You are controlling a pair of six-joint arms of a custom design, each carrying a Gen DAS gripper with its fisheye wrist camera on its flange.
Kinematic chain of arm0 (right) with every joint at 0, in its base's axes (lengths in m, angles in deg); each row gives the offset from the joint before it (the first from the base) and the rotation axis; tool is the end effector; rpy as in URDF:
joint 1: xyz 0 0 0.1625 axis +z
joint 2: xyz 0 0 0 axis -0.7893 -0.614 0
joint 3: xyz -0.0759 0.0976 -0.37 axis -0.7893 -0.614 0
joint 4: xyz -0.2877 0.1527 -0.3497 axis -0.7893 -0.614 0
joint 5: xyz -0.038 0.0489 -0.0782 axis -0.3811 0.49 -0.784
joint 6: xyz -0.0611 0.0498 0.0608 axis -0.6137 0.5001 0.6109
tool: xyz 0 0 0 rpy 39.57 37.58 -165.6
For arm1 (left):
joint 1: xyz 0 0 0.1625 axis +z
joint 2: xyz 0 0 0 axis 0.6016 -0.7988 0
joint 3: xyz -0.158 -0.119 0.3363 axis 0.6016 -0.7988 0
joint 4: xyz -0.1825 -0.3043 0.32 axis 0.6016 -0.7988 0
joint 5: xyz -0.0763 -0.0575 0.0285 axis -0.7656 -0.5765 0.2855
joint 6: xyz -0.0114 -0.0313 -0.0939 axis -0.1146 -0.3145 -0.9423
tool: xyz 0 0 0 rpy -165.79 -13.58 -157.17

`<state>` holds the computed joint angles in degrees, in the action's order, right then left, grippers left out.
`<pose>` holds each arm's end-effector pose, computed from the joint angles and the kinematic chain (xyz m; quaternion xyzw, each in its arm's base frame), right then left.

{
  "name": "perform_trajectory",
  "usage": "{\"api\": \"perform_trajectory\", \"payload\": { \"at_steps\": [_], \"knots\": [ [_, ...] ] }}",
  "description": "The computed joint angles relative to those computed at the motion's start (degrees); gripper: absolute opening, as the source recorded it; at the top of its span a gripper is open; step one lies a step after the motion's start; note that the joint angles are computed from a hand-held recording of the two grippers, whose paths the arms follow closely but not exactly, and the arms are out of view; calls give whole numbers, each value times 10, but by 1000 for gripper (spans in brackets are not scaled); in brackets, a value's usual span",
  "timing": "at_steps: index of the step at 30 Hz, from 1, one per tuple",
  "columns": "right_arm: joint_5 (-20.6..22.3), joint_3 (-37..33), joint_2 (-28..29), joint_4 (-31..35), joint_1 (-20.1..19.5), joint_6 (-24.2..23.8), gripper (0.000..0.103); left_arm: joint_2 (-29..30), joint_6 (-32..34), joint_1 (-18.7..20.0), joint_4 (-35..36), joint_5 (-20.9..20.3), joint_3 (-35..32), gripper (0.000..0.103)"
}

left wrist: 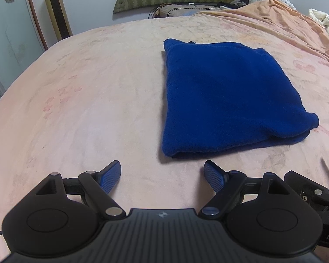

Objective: Fold small clothes

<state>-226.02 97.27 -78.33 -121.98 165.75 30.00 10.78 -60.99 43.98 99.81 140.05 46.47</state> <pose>0.3110 -0.5848 -0.1750 0.0512 -0.8190 0.4223 0.3851 0.0729 -0.7028 0.2220 0.3220 0.8557 -0.2430 0.3243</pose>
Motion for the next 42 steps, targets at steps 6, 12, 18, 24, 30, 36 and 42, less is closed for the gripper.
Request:
{"api": "perform_trajectory", "payload": {
  "at_steps": [6,12,18,24,30,36,42],
  "knots": [
    [7,3,-1,-4,1,0,99,-1,1,-2,-1,-1,4,83],
    [19,16,-12,7,-2,23,100,-6,6,-3,-8,-3,11,83],
    [7,5,-3,9,-1,8,100,-1,3,-2,-4,-6,5,83],
    [8,2,-1,13,-1,2,100,3,-1,-1,0,-8,0,83],
    [4,1,-1,13,-1,3,101,5,-1,0,4,-8,-4,83],
    [5,3,-2,11,-1,2,101,8,-4,2,8,-5,-8,83],
    [4,0,0,12,1,-4,101,8,-5,2,10,-4,-10,83]
  ]
}}
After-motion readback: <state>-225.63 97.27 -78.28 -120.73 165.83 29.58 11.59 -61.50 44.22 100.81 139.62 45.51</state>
